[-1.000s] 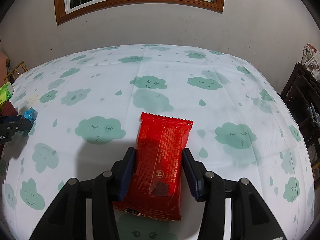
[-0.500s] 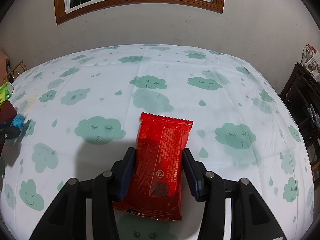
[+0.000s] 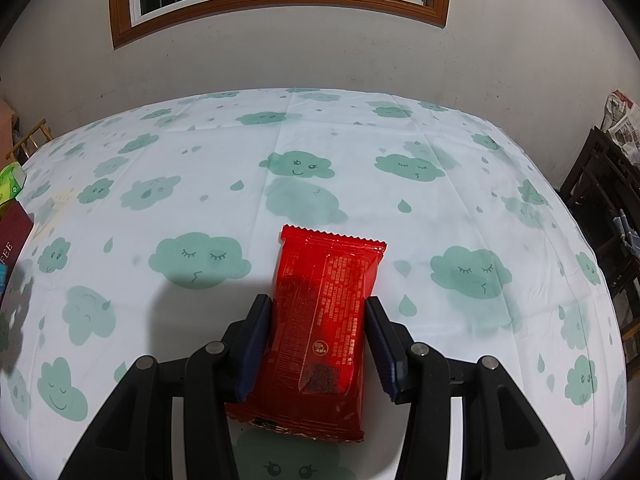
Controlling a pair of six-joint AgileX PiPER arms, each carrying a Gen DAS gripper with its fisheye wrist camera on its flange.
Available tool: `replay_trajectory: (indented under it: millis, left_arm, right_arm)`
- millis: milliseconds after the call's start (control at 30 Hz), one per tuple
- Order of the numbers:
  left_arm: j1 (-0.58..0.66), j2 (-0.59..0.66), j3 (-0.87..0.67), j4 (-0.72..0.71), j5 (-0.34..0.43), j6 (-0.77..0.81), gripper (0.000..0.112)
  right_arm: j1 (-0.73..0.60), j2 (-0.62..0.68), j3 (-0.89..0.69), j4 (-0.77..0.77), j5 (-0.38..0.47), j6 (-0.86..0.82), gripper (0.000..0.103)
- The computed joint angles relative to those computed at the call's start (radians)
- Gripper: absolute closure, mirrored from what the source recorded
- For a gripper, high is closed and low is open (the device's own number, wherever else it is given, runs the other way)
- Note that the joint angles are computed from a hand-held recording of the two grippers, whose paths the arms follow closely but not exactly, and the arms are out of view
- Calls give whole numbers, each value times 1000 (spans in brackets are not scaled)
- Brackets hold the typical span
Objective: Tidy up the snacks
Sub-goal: 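Carry the blue-wrapped candy into the tin and open the left tool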
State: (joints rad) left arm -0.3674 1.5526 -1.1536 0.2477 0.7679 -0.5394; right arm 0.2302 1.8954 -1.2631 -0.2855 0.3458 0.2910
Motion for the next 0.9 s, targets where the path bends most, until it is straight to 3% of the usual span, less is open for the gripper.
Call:
replay_trajectory:
  millis: [333, 600, 900]
  left_arm:
    - [67, -196, 82, 67, 94, -43, 90]
    - [266, -277, 131, 42, 119, 51, 90]
    - [486, -273, 139, -56, 100, 212, 90]
  right_arm:
    - [-1, 0, -1, 0, 1, -2, 54]
    - [-1, 0, -1, -4, 1, 0, 54]
    - [2, 0, -3, -15, 5, 11, 54]
